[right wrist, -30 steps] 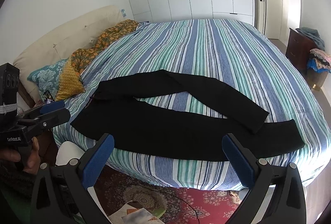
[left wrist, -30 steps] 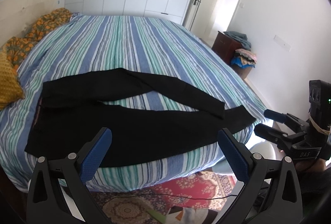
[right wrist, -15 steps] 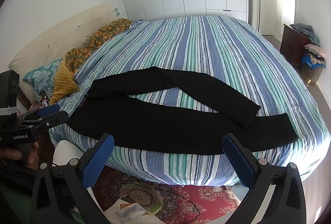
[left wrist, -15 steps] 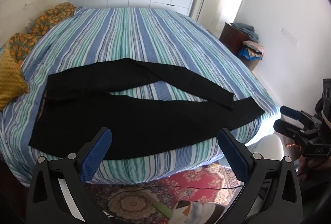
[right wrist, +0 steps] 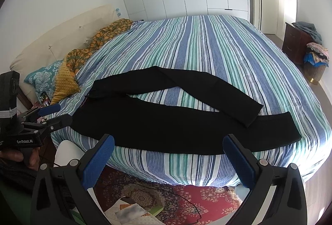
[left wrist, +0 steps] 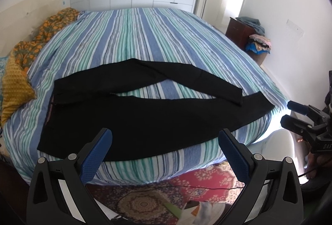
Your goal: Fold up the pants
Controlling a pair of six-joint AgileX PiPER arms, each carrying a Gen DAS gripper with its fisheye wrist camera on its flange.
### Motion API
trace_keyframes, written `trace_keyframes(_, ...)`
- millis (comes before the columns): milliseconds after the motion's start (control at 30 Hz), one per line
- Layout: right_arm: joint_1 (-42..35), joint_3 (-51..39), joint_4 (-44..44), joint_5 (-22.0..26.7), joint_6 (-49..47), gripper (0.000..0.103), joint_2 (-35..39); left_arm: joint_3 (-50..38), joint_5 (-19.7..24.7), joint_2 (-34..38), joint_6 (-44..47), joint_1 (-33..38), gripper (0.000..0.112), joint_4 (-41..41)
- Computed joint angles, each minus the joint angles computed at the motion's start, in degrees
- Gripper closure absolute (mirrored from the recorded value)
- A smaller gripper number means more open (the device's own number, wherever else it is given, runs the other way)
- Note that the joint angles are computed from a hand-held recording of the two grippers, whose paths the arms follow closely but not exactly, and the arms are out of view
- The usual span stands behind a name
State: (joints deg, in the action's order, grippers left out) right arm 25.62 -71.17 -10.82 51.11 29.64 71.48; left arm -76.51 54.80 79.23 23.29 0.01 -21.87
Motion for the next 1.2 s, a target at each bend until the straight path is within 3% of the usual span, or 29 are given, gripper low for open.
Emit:
trace_keyframes(367,0.2,0.5,0.0,0.3,-0.2,0.0,0.3,0.3,-1.4,0.9,-4.4,-1.9,0.01,6.4)
trace_keyframes(733,0.1,1.3,-3.2,-0.6,2.6,0.0,2.1,-0.4,-2.4,2.6,-5.2,-2.5,0.01,7.6)
trace_keyframes(800,-0.6,2.8,-4.1,-2.3,2.5,0.0,2.1,-0.6,-3.1,3.3,-6.1,-2.7,0.01,8.6)
trace_keyframes(900,-4.6,7.3,-5.2,-9.9,-3.3,0.0,2.7,-1.2,-3.2,4.4,-6.3,-2.0,0.01,8.5)
trace_keyframes(1033,-16.2,7.4,-7.9,-18.3,-15.4,0.0,13.5,-1.8,-2.5,5.4,-6.4,-1.1,0.01,7.7)
trace_keyframes(1100,-21.2,3.7,-9.2,-20.1,-21.7,0.01,22.0,-1.7,-2.2,5.5,-7.5,-1.1,0.01,8.4)
trace_keyframes(1200,-26.5,-5.6,-3.0,-17.1,-35.4,0.025,35.5,-1.4,-1.9,6.0,-9.8,-1.6,0.01,10.2)
